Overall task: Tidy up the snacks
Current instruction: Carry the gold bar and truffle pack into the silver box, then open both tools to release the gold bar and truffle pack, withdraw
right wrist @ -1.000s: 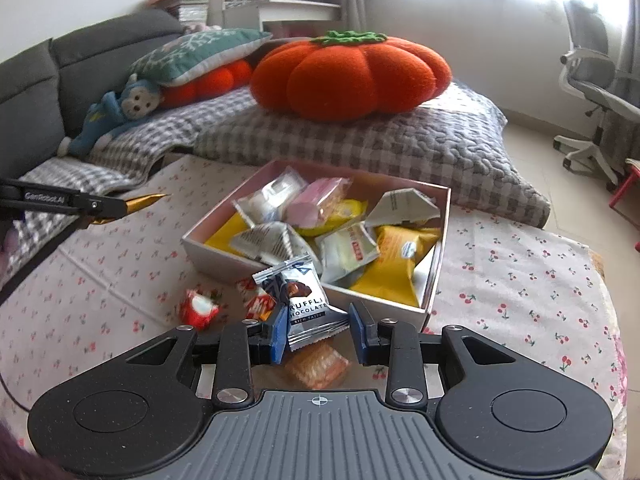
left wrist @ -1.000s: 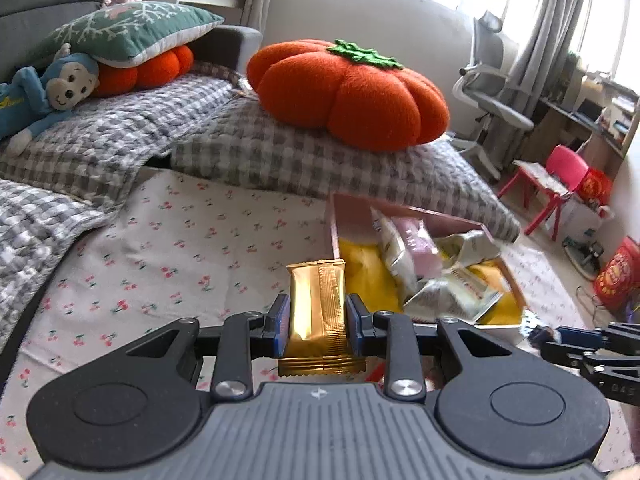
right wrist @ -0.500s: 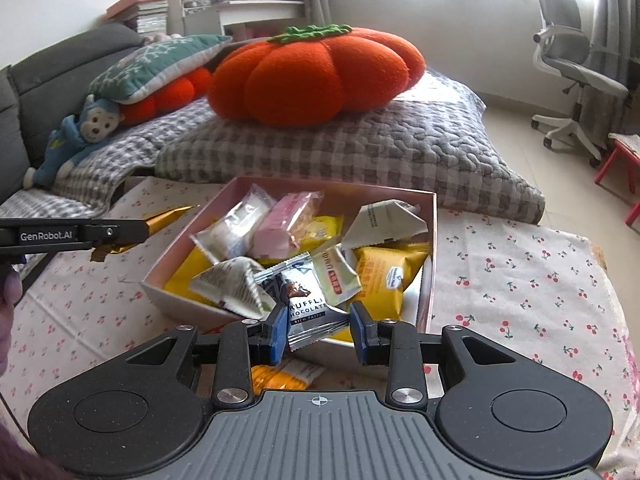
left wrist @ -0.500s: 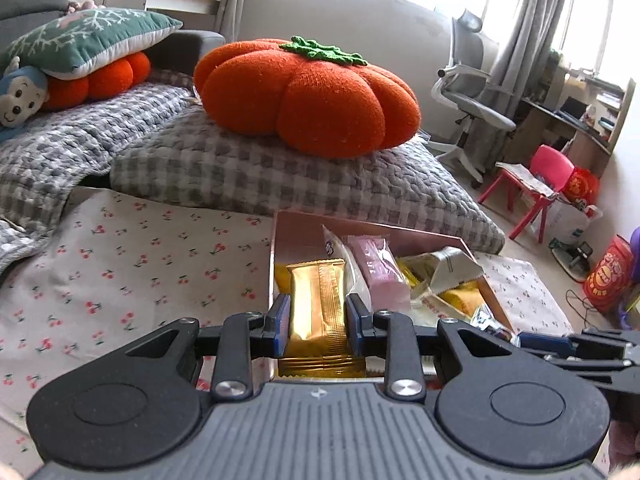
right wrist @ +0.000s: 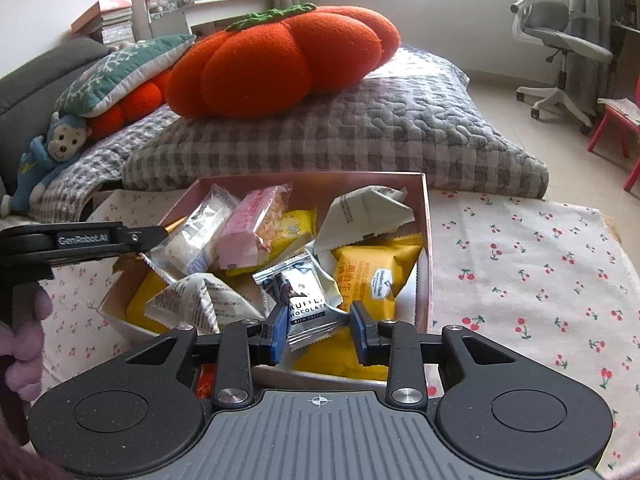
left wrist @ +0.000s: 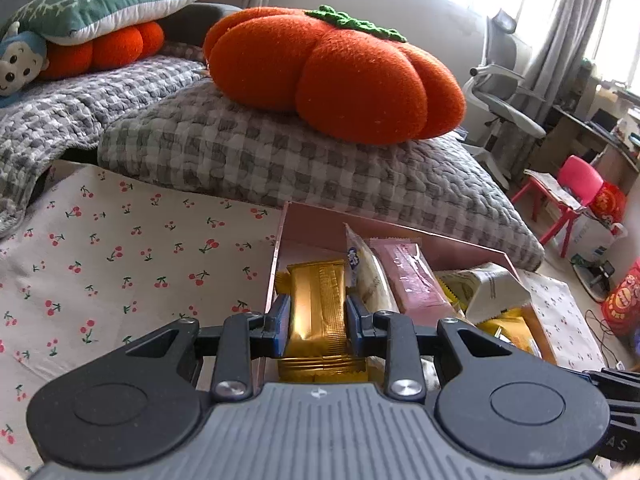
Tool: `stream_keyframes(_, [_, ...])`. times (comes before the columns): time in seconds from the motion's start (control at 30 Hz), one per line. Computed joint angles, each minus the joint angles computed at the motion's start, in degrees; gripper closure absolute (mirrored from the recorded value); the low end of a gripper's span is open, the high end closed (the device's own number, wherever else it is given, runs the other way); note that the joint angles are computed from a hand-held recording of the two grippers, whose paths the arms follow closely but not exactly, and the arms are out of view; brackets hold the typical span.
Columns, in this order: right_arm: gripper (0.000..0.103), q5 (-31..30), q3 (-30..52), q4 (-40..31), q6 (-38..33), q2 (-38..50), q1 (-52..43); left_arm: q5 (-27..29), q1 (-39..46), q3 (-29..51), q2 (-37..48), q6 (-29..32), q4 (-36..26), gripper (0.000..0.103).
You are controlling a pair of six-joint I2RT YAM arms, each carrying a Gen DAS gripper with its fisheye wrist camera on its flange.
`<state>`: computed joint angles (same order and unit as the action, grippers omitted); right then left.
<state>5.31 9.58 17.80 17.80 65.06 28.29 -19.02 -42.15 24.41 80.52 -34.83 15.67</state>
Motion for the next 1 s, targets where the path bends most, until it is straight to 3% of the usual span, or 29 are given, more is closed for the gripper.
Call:
stream_keyframes(0.27, [0.07,-0.6,-0.5,7.0,-0.2,4.6,0.4,-0.2,0.6,-0.1,1.5,0.7,2.1,0.075])
stream_keyframes(0.43, [0.061,-2.5,-1.0,8.6,0.6,4.8,-0.3,-0.6,-0.1,0.6,1.7,1.9,1.8,0.064])
stream_keyframes(0.77, [0.044,-1.4,-0.7,2.0,1.3,-0.4,0.7,-3.3,-3.4,1.4,-0.5,3.0,-2.7,0.039])
stream_keyframes(1.0, [0.032,-0.4,-0.8,-6.2,1.5,-7.9,0.5,-4.9,-5.3,1.4,-5.0,2.2,-8.0,0.032])
